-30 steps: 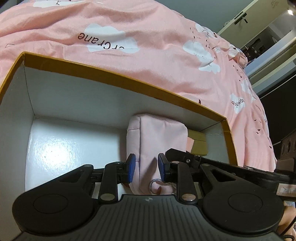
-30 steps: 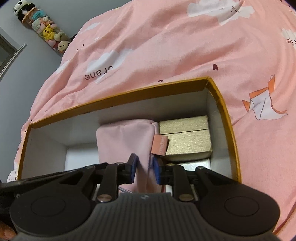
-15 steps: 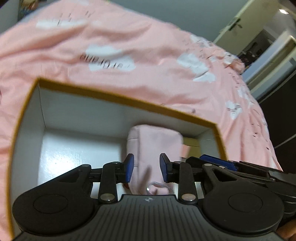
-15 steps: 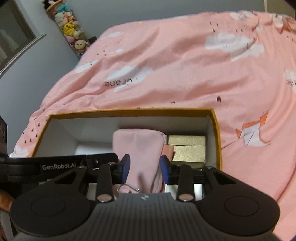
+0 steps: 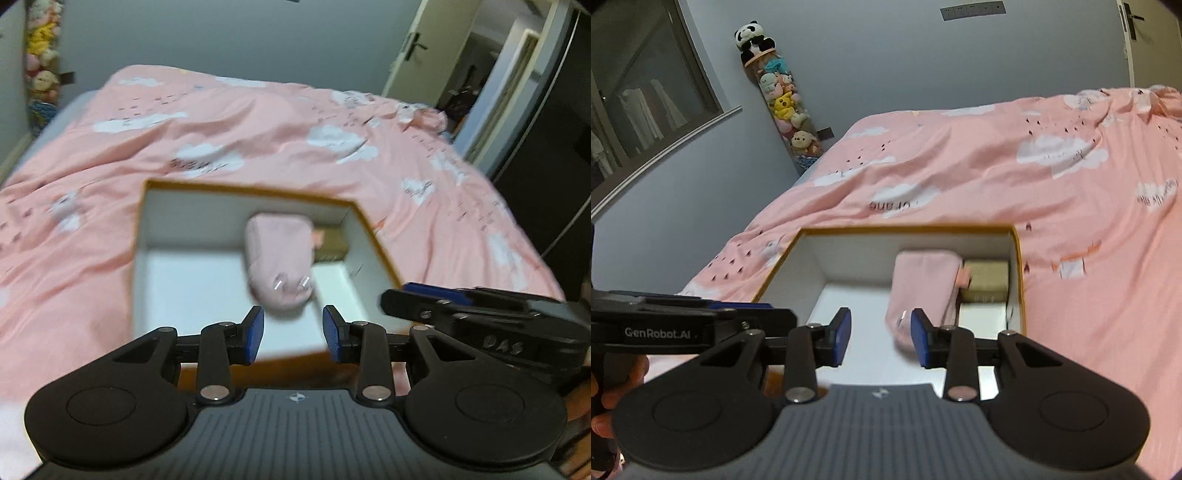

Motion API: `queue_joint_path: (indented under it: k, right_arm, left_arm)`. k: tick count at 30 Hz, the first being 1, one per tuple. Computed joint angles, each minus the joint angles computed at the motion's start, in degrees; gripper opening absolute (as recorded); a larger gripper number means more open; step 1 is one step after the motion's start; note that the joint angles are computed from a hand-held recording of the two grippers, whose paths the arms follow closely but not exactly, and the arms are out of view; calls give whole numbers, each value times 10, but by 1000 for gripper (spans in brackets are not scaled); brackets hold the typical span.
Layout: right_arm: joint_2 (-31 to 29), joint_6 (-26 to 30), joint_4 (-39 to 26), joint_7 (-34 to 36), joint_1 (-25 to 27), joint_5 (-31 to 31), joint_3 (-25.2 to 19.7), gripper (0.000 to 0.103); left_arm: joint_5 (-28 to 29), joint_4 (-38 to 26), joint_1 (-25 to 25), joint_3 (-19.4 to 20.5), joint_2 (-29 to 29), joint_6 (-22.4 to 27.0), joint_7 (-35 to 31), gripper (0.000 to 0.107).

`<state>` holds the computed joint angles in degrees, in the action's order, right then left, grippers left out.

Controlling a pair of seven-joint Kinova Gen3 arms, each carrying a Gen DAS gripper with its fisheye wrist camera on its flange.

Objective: Organize objects
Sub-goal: 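Move both tools back toward the plush toys beside the orange box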

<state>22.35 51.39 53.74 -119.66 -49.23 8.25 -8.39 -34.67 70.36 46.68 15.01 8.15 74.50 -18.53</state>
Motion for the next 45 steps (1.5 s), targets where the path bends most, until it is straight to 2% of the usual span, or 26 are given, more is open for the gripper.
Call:
queue_joint_path:
  k: [3,8,11,15,19,27,40,45]
  right_arm:
    - [-36,-17,65,-27,-3,-10,-8,38]
    - [-58,-6,124,-37,13,-57,-41,39]
    - [-56,17,135,-46,8,-71,-50,44]
    - [-47,34,139,-50,1,-85,-57,46]
    - [-28,52,122,-53,-16,-75,-55,51]
    - [20,97,67,-42,-32,-85,-47,51]
    - [82,157,-10,-38,-58,-88,-29,52]
    - [75,138,11,-40,-44,-109,-32,41]
  left_arm:
    - [-33,-6,43,11,15,58,44,39]
    - [-29,1,86,18,28,88,83,39]
    - [-20,-9,107,15,44,130,93,39]
    - [4,15,113,9,37,143,130,39]
    - [-5,42,120,15,24,149,178,39]
    - [-17,85,102,33,-1,132,221,40]
    - [20,154,37,56,-49,46,252,44]
    - [31,167,18,65,-59,26,257,49]
